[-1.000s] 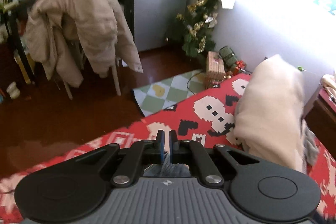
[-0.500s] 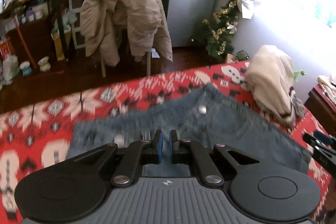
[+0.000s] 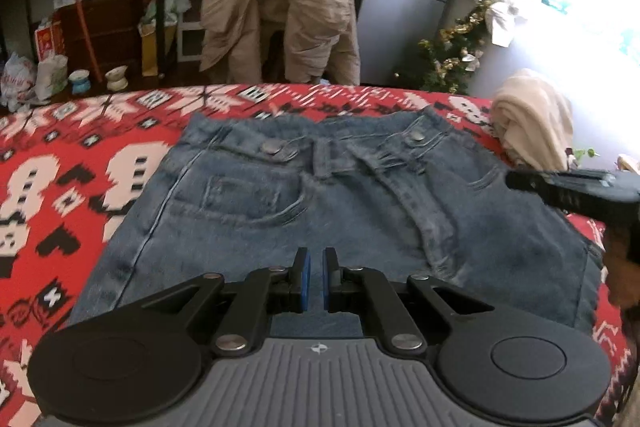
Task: Fold clothes
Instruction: 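Open the right gripper and reposition it at the waistband while the left gripper holds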
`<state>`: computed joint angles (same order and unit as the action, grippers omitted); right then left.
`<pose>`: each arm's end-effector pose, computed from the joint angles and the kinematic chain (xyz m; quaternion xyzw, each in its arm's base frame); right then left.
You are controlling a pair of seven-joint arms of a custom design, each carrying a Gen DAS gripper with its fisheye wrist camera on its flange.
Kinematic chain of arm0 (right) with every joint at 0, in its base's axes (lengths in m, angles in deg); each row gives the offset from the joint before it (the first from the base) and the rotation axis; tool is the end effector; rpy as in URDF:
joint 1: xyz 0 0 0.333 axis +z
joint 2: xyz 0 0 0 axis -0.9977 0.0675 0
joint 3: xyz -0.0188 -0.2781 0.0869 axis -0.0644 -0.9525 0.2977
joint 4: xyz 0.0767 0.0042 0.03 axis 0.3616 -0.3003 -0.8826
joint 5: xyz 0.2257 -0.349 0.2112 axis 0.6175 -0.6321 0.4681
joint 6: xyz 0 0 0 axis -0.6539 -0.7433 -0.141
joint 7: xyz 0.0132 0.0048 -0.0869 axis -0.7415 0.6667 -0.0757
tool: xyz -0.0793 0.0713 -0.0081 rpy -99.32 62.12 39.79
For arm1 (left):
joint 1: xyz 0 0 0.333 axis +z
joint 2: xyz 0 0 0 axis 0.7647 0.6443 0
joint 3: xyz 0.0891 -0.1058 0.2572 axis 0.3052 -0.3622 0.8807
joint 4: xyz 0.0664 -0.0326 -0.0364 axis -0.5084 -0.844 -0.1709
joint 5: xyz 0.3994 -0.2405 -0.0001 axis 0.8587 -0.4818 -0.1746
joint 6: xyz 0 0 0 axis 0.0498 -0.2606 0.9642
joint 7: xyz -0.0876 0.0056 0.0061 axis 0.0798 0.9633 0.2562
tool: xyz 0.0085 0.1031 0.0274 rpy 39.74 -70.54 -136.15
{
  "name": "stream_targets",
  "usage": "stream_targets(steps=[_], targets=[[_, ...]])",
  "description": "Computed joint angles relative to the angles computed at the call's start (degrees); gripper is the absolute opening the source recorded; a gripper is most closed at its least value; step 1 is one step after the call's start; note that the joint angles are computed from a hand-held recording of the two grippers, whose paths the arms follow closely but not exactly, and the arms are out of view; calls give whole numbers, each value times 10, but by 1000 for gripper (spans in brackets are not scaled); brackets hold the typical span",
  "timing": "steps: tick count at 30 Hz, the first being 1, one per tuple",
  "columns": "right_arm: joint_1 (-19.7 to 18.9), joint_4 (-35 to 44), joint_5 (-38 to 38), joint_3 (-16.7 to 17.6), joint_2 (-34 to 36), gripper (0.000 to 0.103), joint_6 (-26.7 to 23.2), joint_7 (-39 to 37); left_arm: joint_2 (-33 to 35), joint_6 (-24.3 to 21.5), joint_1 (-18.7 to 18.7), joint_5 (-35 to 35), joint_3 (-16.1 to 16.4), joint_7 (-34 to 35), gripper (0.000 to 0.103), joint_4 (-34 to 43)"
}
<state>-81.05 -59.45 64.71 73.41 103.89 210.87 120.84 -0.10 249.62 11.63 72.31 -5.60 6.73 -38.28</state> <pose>0.7166 0.1636 0.2673 -0.7261 0.5365 -0.2653 0.3385 0.6573 -0.2580 0.2538 -0.6430 0.6534 -0.3460 0.1998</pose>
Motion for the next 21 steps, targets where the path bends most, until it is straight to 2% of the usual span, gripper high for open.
stream_targets(steps=[3, 5, 6, 9, 12, 16, 20, 21], targets=[[-94, 79, 2, 116, 63, 5, -70, -59, 8, 2, 19, -4, -13, 0, 4, 6], [-131, 123, 22, 169, 102, 4, -110, -108, 14, 6, 24, -7, -13, 0, 4, 9], [-138, 143, 29, 183, 119, 4, -121, -128, 16, 10, 34, -8, -20, 2, 4, 13], [-146, 199, 47, 209, 165, 4, -151, -187, 26, 13, 43, -18, -23, 8, 4, 27], [-112, 253, 58, 183, 194, 4, -161, -200, 35, 9, 57, -25, -30, 13, 4, 41], [-98, 309, 93, 179, 220, 4, -193, -223, 34, 17, 91, -28, -62, 18, 4, 43], [-177, 251, 146, 267, 198, 5, -191, -323, 27, 36, 111, -42, -86, 33, 4, 36], [-186, 238, 153, 276, 192, 5, -192, -340, 26, 40, 117, -47, -93, 38, 4, 36]])
